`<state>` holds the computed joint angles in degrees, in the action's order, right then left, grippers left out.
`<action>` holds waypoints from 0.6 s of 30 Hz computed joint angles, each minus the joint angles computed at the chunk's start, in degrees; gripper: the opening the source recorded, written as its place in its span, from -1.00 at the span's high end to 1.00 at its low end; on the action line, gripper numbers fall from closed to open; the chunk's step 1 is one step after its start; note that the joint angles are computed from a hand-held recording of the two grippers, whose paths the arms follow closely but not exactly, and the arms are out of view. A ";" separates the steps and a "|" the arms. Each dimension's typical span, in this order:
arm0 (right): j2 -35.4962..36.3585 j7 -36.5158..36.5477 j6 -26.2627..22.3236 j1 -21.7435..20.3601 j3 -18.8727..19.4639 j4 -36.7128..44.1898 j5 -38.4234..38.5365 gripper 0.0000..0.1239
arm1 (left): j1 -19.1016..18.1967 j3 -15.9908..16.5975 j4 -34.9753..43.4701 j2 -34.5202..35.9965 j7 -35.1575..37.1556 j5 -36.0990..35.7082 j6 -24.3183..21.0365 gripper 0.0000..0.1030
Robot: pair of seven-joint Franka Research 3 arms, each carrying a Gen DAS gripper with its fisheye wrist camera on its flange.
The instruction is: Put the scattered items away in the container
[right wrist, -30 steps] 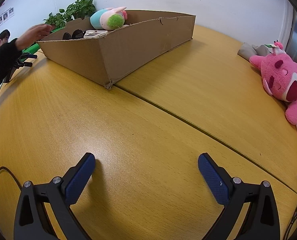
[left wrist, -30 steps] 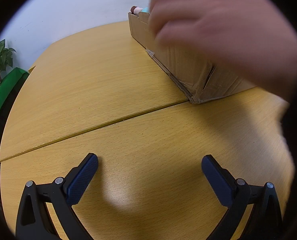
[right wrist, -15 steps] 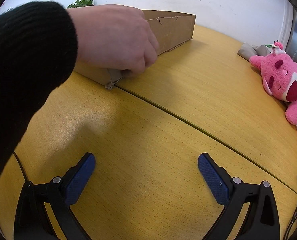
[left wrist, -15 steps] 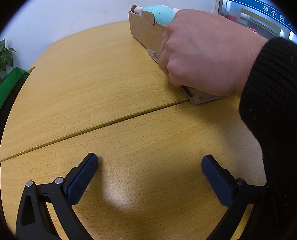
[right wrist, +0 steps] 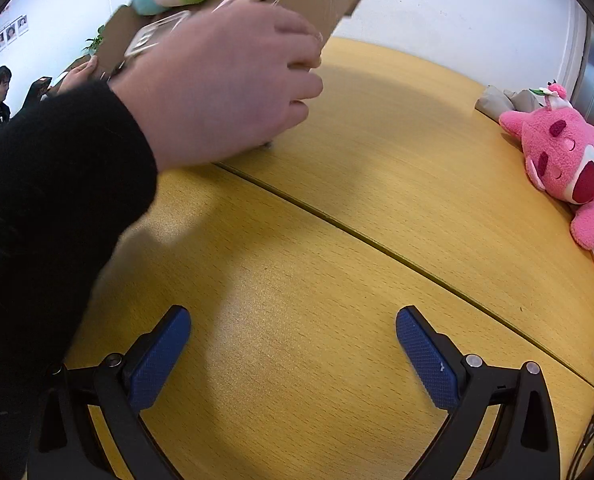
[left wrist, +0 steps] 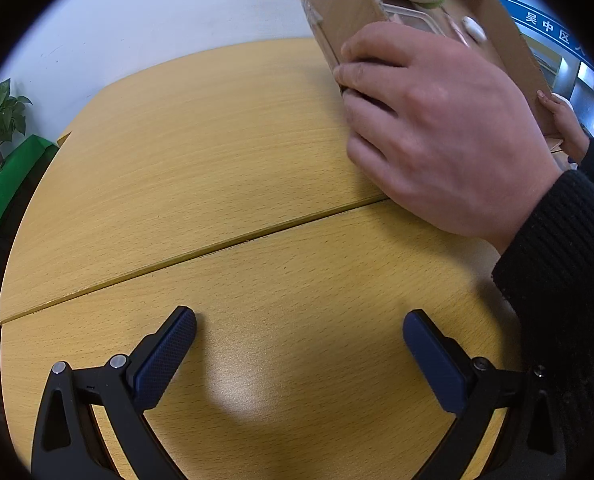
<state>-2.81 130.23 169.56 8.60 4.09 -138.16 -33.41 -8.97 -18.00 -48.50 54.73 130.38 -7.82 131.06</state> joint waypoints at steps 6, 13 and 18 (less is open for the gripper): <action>0.06 0.12 -0.06 0.03 -0.03 0.09 -0.11 -0.66 | -0.33 0.15 2.01 1.08 -0.09 0.16 -0.89 -1.00; 0.10 0.23 -0.08 0.06 -0.10 0.12 -0.25 -0.66 | -1.03 0.54 6.11 3.23 -0.28 0.35 -2.74 -1.00; 0.10 0.24 -0.12 0.05 -0.12 0.14 -0.28 -0.66 | -0.98 0.57 5.48 2.91 -0.22 0.23 -2.41 -1.00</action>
<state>-2.71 130.47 169.44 8.65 3.97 -138.02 -33.69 -9.95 -17.43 -43.02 57.63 130.16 -7.59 128.65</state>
